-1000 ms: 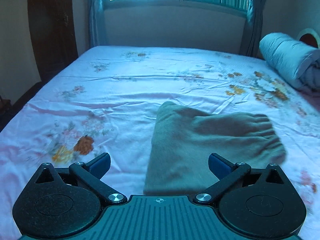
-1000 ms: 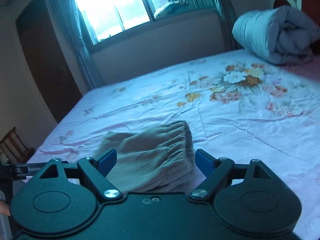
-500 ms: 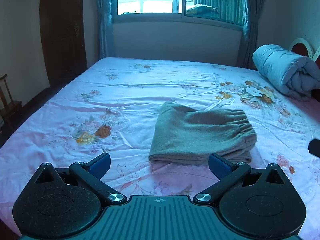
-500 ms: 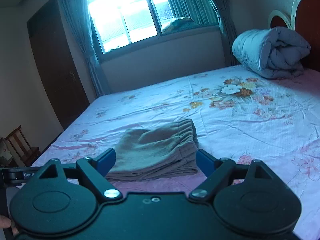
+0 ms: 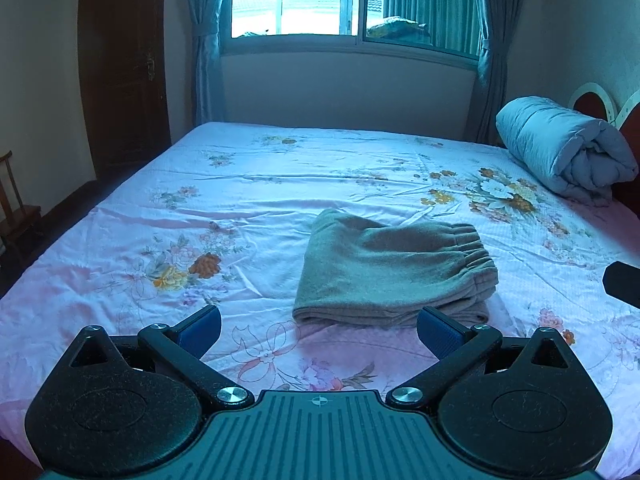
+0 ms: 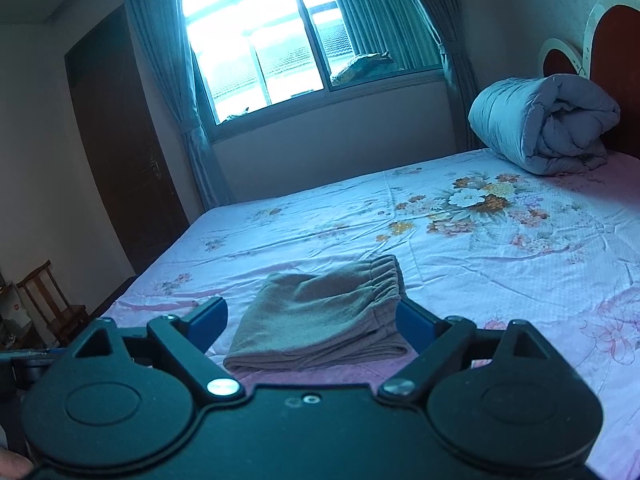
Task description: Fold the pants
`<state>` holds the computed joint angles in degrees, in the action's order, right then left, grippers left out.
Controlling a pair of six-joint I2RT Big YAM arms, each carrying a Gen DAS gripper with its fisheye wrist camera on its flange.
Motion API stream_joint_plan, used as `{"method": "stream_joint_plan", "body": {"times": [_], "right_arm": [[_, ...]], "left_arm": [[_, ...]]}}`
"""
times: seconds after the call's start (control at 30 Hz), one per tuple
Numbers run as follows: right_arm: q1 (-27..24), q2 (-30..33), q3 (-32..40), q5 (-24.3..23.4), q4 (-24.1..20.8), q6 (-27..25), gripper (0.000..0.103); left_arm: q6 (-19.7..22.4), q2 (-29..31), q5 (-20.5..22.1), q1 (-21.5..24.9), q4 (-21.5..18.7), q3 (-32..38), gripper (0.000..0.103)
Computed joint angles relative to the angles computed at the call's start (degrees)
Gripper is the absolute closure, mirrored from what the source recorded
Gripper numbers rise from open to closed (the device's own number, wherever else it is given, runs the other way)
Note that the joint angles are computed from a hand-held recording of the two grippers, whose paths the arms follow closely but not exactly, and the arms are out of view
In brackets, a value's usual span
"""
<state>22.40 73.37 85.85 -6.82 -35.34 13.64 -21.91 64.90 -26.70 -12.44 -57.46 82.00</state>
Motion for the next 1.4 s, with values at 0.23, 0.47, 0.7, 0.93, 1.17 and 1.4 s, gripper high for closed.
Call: {"method": "stream_joint_plan", "body": {"times": [0.23,0.47,0.7,0.93,1.17,1.4], "right_arm": [[0.2,0.8,0.4,0.4,-0.6,0.1,0.017],[0.6,1.4,0.8,3.3,-1.3,-0.2,0.017],[0.1,1.9,1.4,5.8,-2.0,0.1,0.017],[0.3,2.6,2.1,5.6,-2.8,-0.2,0.017],[0.3,2.9,2.3,4.4,-2.9,0.3,0.017],[0.2,3.0,2.1,4.0,-2.9,0.5,0.017]], "left_arm": [[0.5,1.3,-0.2,-0.1,-0.5,0.8,0.0],[1.9,2.2,-0.7,-0.6,-0.2,1.7,0.0],[1.8,2.6,-1.5,-0.3,-0.1,2.5,0.0],[1.8,2.5,-1.6,-0.1,-0.1,2.4,0.0],[2.0,2.9,-2.0,0.0,-0.6,2.7,0.0],[2.1,2.2,-1.1,0.2,1.0,1.8,0.0]]}}
